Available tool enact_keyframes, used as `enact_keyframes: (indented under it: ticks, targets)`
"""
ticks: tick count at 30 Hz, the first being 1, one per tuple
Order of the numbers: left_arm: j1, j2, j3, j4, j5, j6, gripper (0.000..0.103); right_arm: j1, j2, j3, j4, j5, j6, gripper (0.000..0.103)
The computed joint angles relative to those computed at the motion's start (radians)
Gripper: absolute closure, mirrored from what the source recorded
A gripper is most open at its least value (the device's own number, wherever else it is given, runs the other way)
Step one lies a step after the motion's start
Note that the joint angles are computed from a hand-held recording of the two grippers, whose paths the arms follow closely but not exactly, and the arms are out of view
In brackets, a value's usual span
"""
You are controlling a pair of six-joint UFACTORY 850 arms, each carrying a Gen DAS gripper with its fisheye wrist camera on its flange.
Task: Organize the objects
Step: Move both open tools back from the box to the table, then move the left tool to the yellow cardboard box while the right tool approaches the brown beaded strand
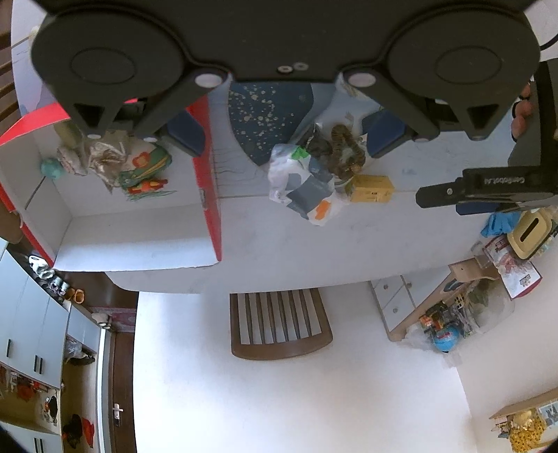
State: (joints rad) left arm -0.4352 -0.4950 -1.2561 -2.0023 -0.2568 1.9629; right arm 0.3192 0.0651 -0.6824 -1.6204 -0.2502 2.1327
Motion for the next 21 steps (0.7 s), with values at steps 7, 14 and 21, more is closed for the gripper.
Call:
enact_keyframes:
  ticks: [7, 14, 21]
  targets:
    - [0.021, -0.086, -0.079, 0.06, 0.027, -0.058, 0.0, 0.022, -0.091, -0.055, 0.024, -0.002, -0.008, 0.004]
    - [0.012, -0.174, -0.158, 0.178, 0.05, -0.173, 0.0, 0.019, -0.169, -0.105, 0.078, 0.003, -0.065, 0.005]
    - [-0.015, -0.241, -0.221, 0.173, 0.102, -0.16, 0.0, 0.033, -0.252, -0.147, 0.15, 0.026, -0.146, 0.013]
